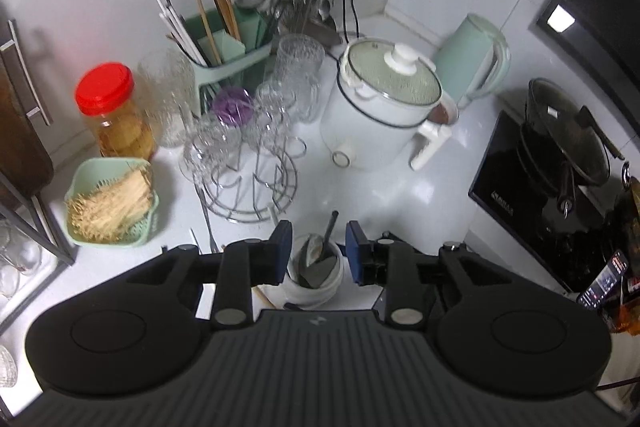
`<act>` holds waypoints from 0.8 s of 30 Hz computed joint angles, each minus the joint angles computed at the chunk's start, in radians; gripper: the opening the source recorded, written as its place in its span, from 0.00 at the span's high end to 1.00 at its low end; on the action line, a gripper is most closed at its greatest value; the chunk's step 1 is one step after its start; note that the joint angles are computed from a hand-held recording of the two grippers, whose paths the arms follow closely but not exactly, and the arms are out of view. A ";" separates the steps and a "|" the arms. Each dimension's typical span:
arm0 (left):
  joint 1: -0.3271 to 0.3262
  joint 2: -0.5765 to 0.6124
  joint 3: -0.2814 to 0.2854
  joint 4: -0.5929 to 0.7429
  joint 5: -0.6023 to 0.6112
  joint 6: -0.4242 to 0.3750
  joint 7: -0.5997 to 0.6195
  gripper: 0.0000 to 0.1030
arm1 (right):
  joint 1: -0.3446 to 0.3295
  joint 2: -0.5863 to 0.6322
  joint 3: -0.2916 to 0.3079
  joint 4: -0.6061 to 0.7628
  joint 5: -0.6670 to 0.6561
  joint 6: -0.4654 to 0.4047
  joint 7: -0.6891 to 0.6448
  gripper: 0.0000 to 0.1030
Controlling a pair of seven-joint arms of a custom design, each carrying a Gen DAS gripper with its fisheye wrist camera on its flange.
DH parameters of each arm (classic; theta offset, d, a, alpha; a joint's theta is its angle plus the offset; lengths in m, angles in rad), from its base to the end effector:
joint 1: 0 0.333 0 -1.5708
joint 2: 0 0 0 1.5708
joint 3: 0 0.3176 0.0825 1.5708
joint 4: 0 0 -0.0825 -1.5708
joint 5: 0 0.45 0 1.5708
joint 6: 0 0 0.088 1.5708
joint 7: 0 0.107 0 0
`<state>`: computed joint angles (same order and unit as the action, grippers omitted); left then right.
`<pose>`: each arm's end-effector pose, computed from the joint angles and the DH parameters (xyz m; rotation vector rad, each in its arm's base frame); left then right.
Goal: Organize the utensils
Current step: 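Open the left tool to release the white chopstick in the mug, then move the left tool to the brass spoon and grasp its handle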
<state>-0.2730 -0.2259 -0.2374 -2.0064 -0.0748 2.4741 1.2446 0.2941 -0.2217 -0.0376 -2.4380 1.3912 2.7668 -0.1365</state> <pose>0.5219 -0.3052 0.6179 -1.7933 2.0954 -0.9283 0.5230 0.0938 0.3825 -2.0793 0.9018 -0.4611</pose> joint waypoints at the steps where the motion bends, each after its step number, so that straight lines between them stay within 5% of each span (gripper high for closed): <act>1: 0.003 -0.014 -0.002 -0.012 0.007 0.011 -0.013 0.67 | 0.000 0.000 0.000 0.000 0.000 0.000 0.000 0.14; 24: 0.042 -0.212 -0.004 -0.272 0.057 0.141 -0.247 0.67 | 0.006 -0.004 0.006 -0.006 0.006 0.027 0.017 0.14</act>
<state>-0.2310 -0.4382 -0.2412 -2.2783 -0.0177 2.6148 0.9978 0.3002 -0.2253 -0.0314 -2.4437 1.3975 2.7935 -0.1193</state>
